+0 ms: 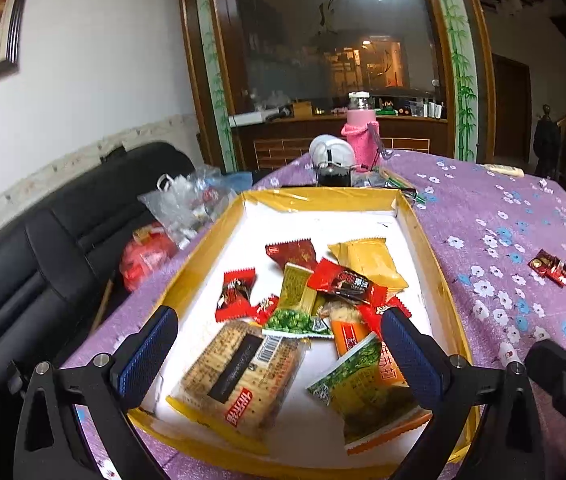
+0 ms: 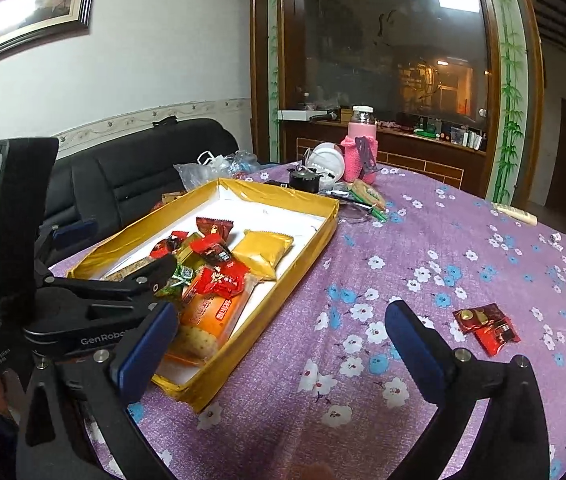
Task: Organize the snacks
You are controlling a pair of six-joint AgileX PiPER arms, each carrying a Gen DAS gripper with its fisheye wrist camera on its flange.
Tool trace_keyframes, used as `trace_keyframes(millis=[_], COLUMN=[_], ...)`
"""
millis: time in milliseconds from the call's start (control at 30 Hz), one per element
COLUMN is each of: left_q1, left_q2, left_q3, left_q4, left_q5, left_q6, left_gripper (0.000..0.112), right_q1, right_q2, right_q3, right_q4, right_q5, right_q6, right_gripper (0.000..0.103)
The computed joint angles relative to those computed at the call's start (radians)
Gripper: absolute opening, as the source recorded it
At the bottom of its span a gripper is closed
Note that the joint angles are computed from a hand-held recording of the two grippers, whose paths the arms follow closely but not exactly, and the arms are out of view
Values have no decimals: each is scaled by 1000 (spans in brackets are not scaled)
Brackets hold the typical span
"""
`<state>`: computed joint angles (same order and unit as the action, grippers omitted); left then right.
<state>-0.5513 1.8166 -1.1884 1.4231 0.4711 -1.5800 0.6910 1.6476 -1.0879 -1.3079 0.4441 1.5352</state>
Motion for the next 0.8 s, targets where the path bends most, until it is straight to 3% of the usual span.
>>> trace_keyframes(millis=[233, 800], left_q1=[-1, -7], left_q2=[15, 43], left_q3=[-19, -54], left_q4=[-76, -132], left_q5=[26, 60], left_q6=[50, 117], left_gripper=[103, 103], right_q1=[21, 6], right_q2=[12, 6], right_q3=[-12, -13], right_q4=[3, 50], right_q5=[39, 9], right_q6=[-29, -68], right_gripper=[103, 103])
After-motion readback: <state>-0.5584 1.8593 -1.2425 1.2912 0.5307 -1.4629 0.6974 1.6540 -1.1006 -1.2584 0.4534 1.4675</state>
